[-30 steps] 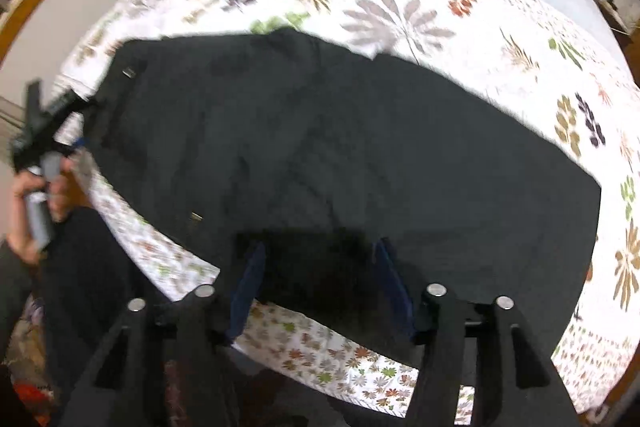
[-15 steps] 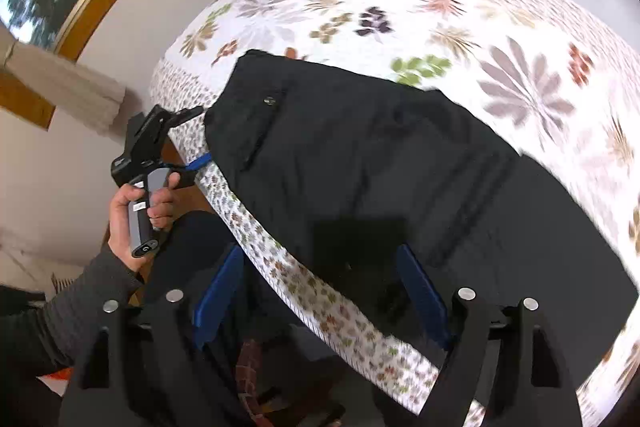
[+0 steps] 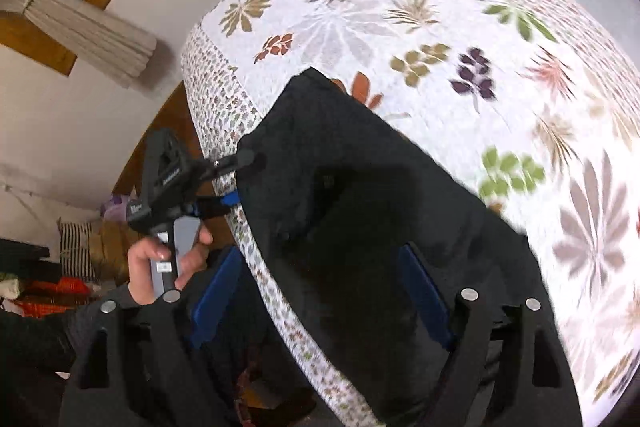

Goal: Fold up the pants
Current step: 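Grasp the folded black pants bundle with both grippers at its edges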

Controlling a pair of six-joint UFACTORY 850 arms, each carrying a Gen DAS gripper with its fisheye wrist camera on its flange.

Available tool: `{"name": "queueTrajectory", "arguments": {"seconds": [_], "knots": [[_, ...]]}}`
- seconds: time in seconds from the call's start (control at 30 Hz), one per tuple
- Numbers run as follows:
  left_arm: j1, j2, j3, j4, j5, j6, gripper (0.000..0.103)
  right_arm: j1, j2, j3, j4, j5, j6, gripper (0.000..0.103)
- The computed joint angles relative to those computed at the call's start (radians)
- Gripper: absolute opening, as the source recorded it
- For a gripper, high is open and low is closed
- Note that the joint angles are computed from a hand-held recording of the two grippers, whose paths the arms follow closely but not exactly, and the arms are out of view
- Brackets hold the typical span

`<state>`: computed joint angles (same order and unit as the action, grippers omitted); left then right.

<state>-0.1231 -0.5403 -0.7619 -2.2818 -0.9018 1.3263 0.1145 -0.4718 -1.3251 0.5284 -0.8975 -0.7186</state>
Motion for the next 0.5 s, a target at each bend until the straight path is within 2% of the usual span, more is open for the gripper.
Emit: {"name": "queueTrajectory", "arguments": {"seconds": [0.07, 0.1, 0.23, 0.3, 0.37, 0.43, 0.5], "knots": [[-0.005, 0.004, -0.002, -0.001, 0.008, 0.007, 0.099, 0.022, -0.066, -0.083, -0.038, -0.036, 0.017, 0.085], [-0.007, 0.008, -0.001, -0.004, 0.010, 0.020, 0.095, 0.038, -0.116, -0.147, -0.065, -0.063, 0.026, 0.085], [-0.007, 0.015, 0.009, -0.036, 0.022, 0.028, 0.065, 0.084, -0.270, -0.344, -0.132, -0.156, 0.044, 0.086], [0.000, 0.006, 0.014, -0.048, -0.002, 0.014, 0.059, 0.108, -0.365, -0.468, -0.171, -0.213, 0.054, 0.087], [0.005, 0.004, 0.019, -0.044, -0.008, 0.020, 0.060, 0.121, -0.447, -0.574, -0.183, -0.270, 0.058, 0.089], [0.005, -0.001, 0.019, -0.051, -0.020, 0.032, 0.071, 0.134, -0.541, -0.700, -0.188, -0.335, 0.061, 0.089], [0.004, -0.009, 0.007, -0.053, -0.036, 0.038, 0.078, 0.143, -0.624, -0.814, -0.195, -0.393, 0.064, 0.090]]}}
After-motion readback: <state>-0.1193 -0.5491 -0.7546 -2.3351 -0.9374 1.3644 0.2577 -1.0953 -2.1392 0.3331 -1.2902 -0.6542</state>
